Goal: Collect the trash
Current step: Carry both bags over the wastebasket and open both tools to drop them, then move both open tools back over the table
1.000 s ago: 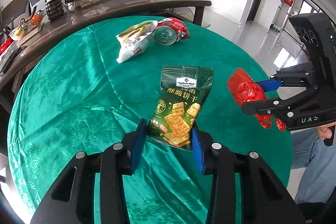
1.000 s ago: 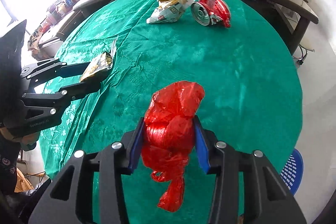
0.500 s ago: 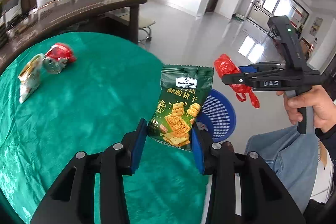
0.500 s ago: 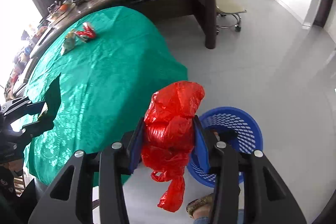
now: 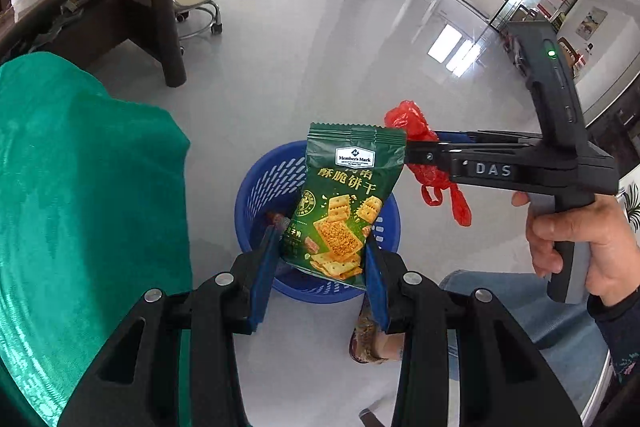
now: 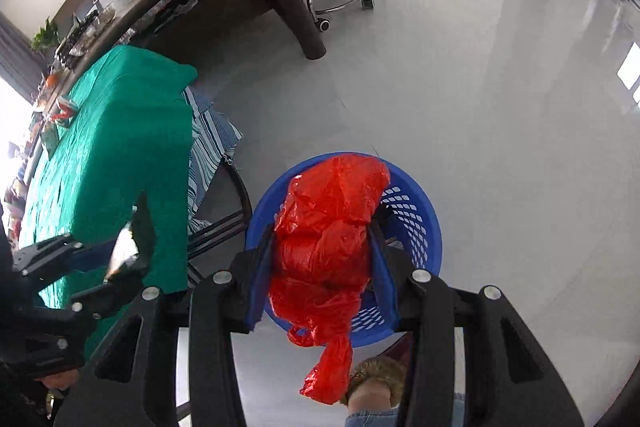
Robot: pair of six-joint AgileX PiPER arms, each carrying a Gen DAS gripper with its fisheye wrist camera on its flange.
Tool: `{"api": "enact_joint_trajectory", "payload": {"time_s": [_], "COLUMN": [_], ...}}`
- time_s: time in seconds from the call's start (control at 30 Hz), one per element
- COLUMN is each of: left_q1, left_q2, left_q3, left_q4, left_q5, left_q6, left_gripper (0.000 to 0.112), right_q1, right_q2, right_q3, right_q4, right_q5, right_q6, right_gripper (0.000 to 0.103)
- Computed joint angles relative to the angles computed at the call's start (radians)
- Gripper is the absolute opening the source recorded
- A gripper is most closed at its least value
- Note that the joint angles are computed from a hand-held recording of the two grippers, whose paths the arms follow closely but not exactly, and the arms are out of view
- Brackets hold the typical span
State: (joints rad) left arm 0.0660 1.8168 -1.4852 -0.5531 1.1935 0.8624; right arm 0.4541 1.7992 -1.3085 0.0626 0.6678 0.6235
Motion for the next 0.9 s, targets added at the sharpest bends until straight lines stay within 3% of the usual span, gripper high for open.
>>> {"api": "enact_joint_trajectory", "payload": {"time_s": [0.27, 0.33, 0.4, 0.47, 0.57, 0.67, 0.73, 0.9], "left_q1": [-0.115, -0.130, -0.135, -0.134, -0.104, -0.043, 0.022, 0.250], "left_q2": [0.140, 0.161, 0.172, 0.166, 0.098, -0.031, -0.124, -0.272], "left_q3": [-0.026, -0.031, -0.031, -0.031, 0.005, 0.086, 0.152, 0.277], "left_q4": [0.049, 0.059, 0.070, 0.079, 0.051, -0.029, -0.089, -0.144], "left_q5": [-0.111, -0.138, -0.163, -0.188, -0.206, -0.238, -0.244, -0.134], "left_q6": [-0.088, -0.102, -0.122, -0.140, -0.109, -0.009, 0.072, 0.216], "left_gripper": [0.041, 0.053, 0.073, 0.078, 0.086, 0.097, 0.098, 0.098], "right_q1": [-0.048, -0.054, -0.063, -0.057, -0.028, 0.028, 0.079, 0.197], "right_q2": [0.030, 0.041, 0.024, -0.010, -0.066, -0.096, -0.087, 0.034], "right_q3": [0.015, 0.004, 0.012, 0.034, 0.062, 0.059, 0.035, -0.138], "right_q4": [0.093, 0.099, 0.096, 0.056, -0.068, -0.263, -0.369, -0.461], "right_q5": [-0.031, -0.023, -0.039, -0.063, -0.101, -0.102, -0.059, 0.092], "right_q6": [-0.083, -0.077, -0.072, -0.033, 0.090, 0.274, 0.380, 0.407], "right_gripper": [0.047, 0.076, 0.078, 0.078, 0.079, 0.094, 0.098, 0.098]}}
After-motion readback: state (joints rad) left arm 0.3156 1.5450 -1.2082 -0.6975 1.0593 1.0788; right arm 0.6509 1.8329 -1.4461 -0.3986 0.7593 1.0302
